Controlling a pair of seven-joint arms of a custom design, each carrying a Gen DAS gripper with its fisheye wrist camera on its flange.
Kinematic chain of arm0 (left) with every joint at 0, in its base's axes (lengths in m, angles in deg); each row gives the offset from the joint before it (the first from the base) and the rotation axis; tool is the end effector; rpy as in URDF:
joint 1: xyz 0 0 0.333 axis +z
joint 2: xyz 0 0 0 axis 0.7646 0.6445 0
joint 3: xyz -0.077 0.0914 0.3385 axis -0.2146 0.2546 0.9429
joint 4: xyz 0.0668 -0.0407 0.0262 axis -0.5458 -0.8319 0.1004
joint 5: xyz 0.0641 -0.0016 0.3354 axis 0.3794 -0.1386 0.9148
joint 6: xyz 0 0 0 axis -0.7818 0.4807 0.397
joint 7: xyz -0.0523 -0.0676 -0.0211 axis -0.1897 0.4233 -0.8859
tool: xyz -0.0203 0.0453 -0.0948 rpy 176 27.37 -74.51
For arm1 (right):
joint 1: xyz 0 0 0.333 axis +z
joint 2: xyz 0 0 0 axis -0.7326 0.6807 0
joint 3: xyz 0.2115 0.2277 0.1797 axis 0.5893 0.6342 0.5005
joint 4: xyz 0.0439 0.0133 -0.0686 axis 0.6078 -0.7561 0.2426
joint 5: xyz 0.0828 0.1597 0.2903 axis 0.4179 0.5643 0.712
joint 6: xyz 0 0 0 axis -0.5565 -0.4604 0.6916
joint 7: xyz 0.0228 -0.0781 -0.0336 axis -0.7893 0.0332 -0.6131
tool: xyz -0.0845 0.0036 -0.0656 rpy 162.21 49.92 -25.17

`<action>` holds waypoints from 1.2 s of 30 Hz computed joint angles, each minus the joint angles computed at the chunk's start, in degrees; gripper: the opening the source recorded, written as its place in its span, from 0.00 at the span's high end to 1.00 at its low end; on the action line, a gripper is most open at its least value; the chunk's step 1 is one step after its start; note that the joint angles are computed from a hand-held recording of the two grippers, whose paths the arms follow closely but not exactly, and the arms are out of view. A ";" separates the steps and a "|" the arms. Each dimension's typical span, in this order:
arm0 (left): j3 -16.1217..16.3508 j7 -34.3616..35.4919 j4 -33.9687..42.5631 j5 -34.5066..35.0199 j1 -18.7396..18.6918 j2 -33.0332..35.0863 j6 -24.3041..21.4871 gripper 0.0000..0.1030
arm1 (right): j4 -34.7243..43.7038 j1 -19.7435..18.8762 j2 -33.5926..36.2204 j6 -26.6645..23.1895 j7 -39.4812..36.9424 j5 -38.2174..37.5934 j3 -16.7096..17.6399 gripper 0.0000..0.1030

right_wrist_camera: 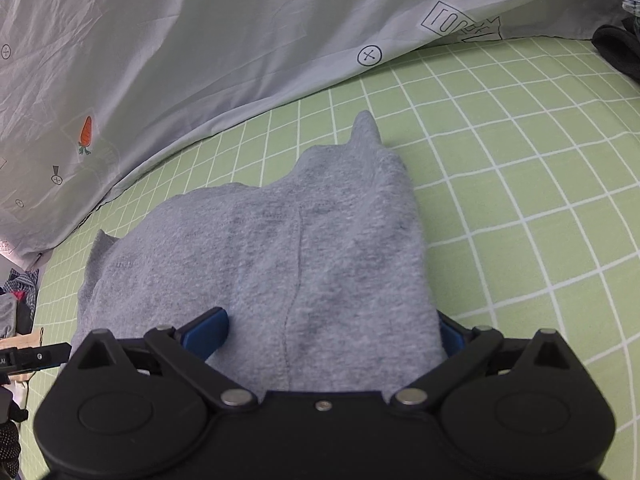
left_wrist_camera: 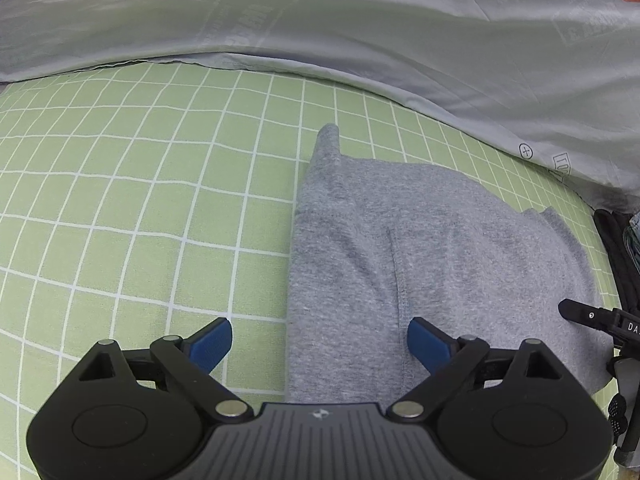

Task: Fold clothes

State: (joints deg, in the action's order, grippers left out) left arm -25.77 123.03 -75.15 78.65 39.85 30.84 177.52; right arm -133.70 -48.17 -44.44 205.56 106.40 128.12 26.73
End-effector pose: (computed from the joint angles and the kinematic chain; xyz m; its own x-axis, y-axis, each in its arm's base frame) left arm 0.5654 -0.1747 0.4787 0.0511 -0.9600 0.2753 -0.8927 -0.1675 -0.4185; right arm 0.5914 0.0474 0.4310 0.0279 -0.9257 -0.3771 -0.8447 0.1799 -0.5042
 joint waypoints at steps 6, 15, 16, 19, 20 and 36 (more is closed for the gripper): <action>-3.83 9.11 1.72 -10.00 2.60 2.39 0.03 0.07 | -0.21 0.53 0.02 0.38 1.45 -1.81 -0.09 0.00; -5.30 19.22 2.96 -17.81 1.45 4.29 1.68 0.01 | 1.15 -0.60 0.94 -0.68 0.96 -1.48 1.43 0.00; -4.59 17.73 2.60 -16.92 0.32 4.33 2.99 0.01 | 1.31 -0.89 0.99 -0.92 0.41 -0.44 1.70 0.00; -2.32 12.53 1.87 -12.34 -3.12 4.37 5.76 0.15 | 1.50 -1.54 0.88 -1.77 -2.84 2.96 2.27 0.01; -1.44 10.37 1.72 -10.39 -4.29 4.28 6.16 0.25 | 1.57 -1.85 0.75 -2.28 -4.04 4.80 2.46 0.04; -4.30 4.21 15.48 4.65 -9.05 8.01 -1.71 0.72 | -5.65 -2.01 -9.92 -14.31 -11.35 38.20 -7.15 0.61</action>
